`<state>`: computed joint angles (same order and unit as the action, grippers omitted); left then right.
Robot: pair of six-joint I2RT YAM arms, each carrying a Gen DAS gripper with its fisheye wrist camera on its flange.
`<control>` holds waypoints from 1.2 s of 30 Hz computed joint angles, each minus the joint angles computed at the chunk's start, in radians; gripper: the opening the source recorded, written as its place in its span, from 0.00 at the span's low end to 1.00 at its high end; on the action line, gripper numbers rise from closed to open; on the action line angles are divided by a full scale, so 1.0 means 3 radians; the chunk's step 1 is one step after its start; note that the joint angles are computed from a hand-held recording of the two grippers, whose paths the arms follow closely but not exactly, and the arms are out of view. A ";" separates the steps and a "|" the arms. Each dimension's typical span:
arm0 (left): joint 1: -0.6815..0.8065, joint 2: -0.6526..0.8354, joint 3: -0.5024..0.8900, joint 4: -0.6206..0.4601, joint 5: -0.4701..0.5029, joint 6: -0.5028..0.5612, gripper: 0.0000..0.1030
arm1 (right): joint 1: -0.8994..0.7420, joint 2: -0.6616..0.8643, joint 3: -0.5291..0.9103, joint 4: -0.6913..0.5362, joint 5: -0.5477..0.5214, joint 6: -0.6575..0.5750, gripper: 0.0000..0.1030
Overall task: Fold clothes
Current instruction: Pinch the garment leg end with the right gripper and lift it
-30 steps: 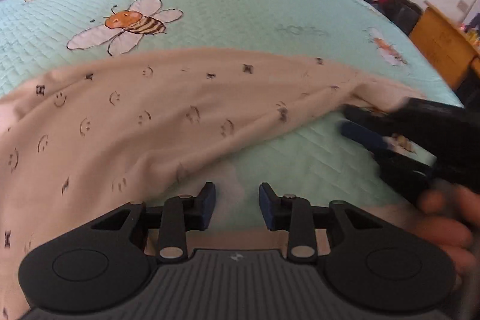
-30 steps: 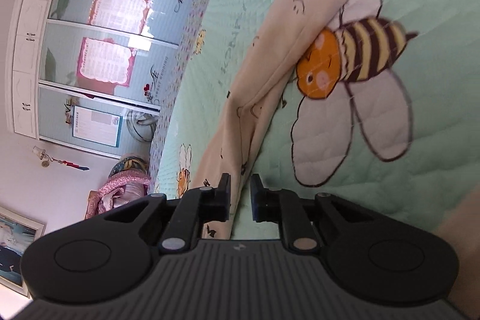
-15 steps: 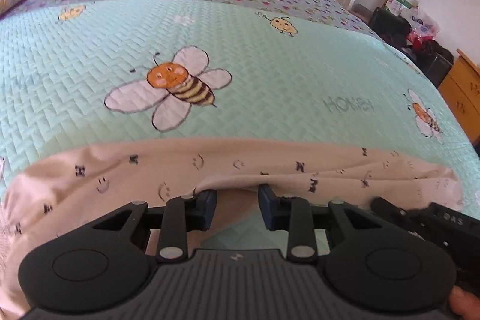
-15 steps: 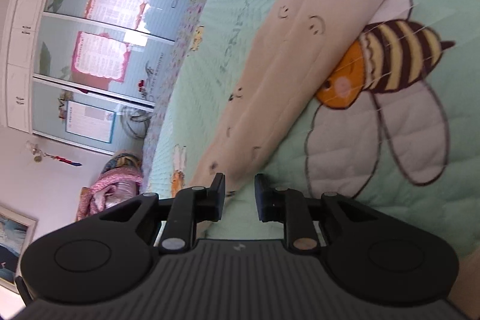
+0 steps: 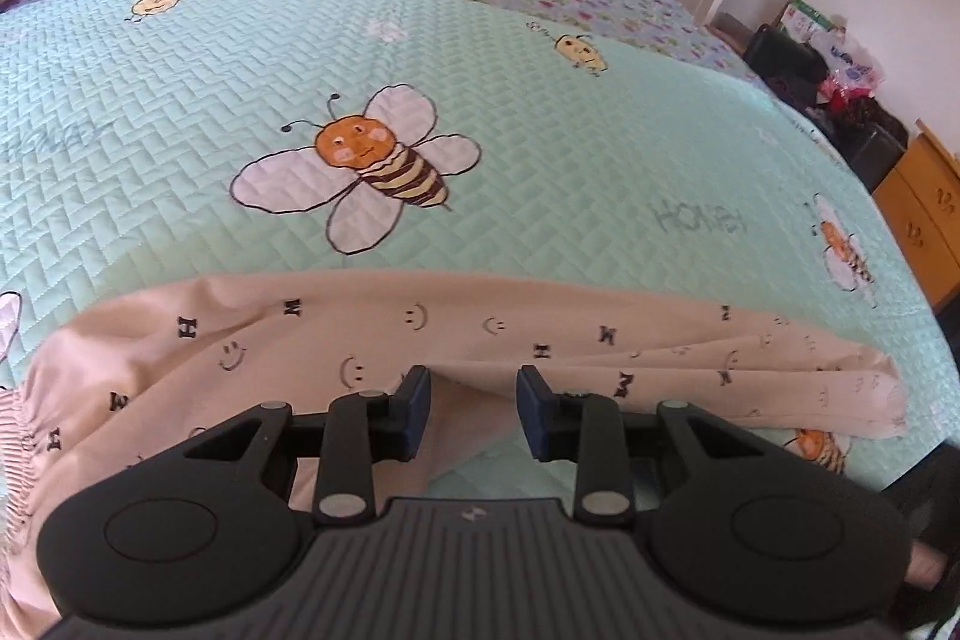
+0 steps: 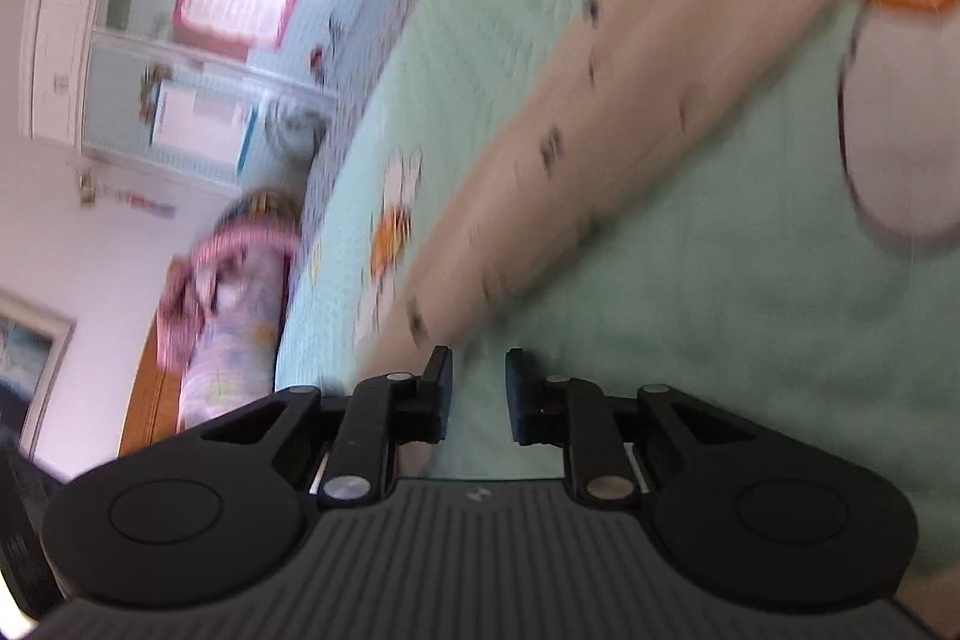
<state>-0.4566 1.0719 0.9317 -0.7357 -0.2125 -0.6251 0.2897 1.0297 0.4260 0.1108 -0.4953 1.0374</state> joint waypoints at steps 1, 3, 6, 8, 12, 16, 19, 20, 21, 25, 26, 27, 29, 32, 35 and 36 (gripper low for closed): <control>0.0028 -0.0033 -0.0029 0.0001 0.0023 0.0006 0.33 | -0.0076 -0.0095 -0.0041 0.0047 0.0027 0.0026 0.23; 0.0092 -0.0121 -0.0102 0.0012 0.0084 0.0006 0.33 | -0.0264 -0.0296 -0.0130 0.0100 -0.0021 -0.0006 0.23; 0.0156 -0.0259 -0.0201 0.0029 0.0156 -0.0043 0.33 | -0.0457 -0.0413 -0.0089 -0.0214 -0.0200 -0.0161 0.24; 0.0149 -0.0350 -0.0249 0.0009 0.0170 -0.0075 0.33 | -0.0460 -0.0536 -0.0176 -0.0291 -0.0285 -0.0092 0.24; 0.0009 -0.0476 -0.0291 -0.0119 0.0056 -0.0095 0.33 | -0.0387 -0.0498 -0.0330 -0.0103 -0.0294 0.0254 0.24; -0.0055 -0.0612 -0.0347 -0.0229 -0.0028 -0.0134 0.33 | -0.0421 -0.0030 -0.0376 0.0443 -0.0308 0.0725 0.21; -0.0063 -0.0724 -0.0416 -0.0288 -0.0037 -0.0193 0.33 | -0.0571 -0.0179 -0.0381 0.0318 -0.0340 0.0619 0.03; -0.0101 -0.0764 -0.0437 -0.0318 -0.0057 -0.0225 0.33 | -0.0625 -0.0396 -0.0372 0.0075 -0.0322 0.0479 0.03; -0.0151 -0.0805 -0.0457 -0.0351 -0.0083 -0.0264 0.33 | -0.0708 -0.0716 -0.0369 -0.0247 -0.0320 0.0324 0.03; -0.0531 -0.1027 -0.0517 -0.0551 -0.0280 -0.0507 0.33 | -0.1015 -0.1784 -0.0226 -0.1363 -0.0408 -0.0311 0.03; -0.0642 -0.1062 -0.0520 -0.0613 -0.0349 -0.0592 0.33 | -0.1121 -0.1906 -0.0196 -0.1568 -0.0475 -0.0455 0.03; -0.0737 -0.1092 -0.0524 -0.0667 -0.0401 -0.0675 0.33 | -0.1211 -0.1981 -0.0178 -0.1738 -0.0527 -0.0568 0.03; -0.0843 -0.1127 -0.0538 -0.0728 -0.0439 -0.0777 0.33 | -0.1360 -0.1876 -0.0172 -0.1864 -0.0656 -0.0742 0.08; -0.0823 -0.1103 -0.0547 -0.0762 -0.0451 -0.0804 0.33 | -0.1614 -0.1487 -0.0180 -0.1877 -0.0888 -0.0904 0.09; -0.0733 -0.1111 -0.0544 -0.0785 -0.0444 -0.0751 0.33 | -0.2047 -0.1379 -0.0146 -0.2030 -0.1139 -0.1140 0.17; -0.0720 -0.1133 -0.0547 -0.0795 -0.0440 -0.0737 0.33 | -0.2361 -0.1469 -0.0117 -0.2153 -0.1295 -0.1309 0.25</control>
